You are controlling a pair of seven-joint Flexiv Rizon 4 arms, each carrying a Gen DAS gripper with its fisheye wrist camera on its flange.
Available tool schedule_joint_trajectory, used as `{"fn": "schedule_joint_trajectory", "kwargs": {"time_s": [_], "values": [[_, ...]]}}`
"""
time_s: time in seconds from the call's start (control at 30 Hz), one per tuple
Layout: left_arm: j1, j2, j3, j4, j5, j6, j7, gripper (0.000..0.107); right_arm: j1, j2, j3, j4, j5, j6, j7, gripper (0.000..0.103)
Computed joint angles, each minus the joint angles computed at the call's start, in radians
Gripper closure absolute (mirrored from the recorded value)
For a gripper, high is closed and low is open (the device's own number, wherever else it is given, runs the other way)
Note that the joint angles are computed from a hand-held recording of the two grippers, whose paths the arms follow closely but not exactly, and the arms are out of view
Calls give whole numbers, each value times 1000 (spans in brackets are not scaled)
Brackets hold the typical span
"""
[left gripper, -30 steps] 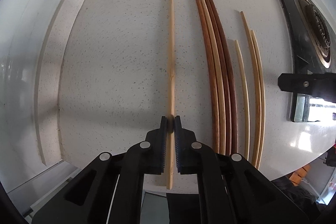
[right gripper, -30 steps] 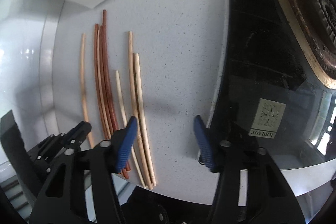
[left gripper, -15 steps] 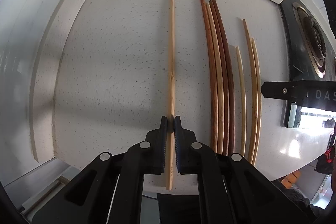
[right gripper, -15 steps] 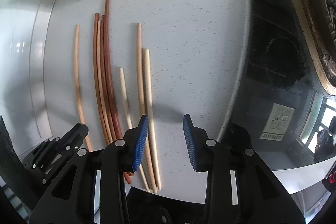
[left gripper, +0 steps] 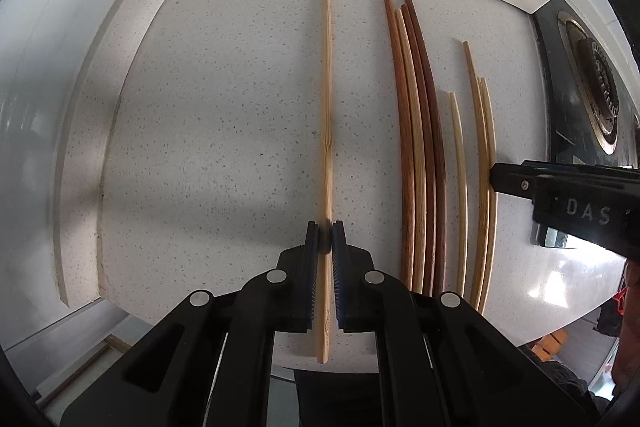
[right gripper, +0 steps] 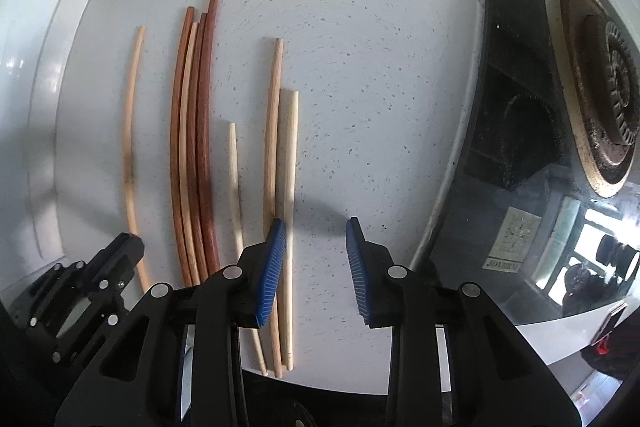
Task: Organize utensils
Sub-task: 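Grasp a pale chopstick with the left tool while the right tool grasps another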
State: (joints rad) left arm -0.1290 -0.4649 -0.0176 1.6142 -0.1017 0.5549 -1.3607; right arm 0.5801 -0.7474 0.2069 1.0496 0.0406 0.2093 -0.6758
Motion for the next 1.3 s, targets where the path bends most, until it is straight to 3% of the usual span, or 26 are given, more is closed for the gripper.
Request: {"fn": "schedule_joint_trajectory", "kwargs": {"time_s": [0.03,0.07,0.1,0.2,0.43,0.6,0.8,1.03,1.3], "values": [[2,1,-1,3,-4,2,1,100,10,-8,-3,-14,-9,-8,6,74],[4,2,-1,5,-7,3,2,100,24,-16,-10,-32,-29,-36,9,86],[4,2,-1,6,-7,4,3,100,36,-23,-17,-46,-48,-58,11,91],[2,4,1,7,0,6,4,100,43,-39,-14,-77,-45,-76,9,95],[-7,2,3,-2,14,1,-13,100,35,-44,-10,-89,-19,-63,13,96],[-9,3,1,-1,13,3,-19,100,-37,10,19,8,69,28,-12,98],[-10,8,-3,8,10,11,-12,101,-59,65,22,94,85,112,-23,98],[-14,55,-6,69,-1,81,-8,101,-98,141,29,232,94,217,-49,98],[8,162,-24,241,-114,256,39,101,-96,236,16,356,23,332,-56,98]]}}
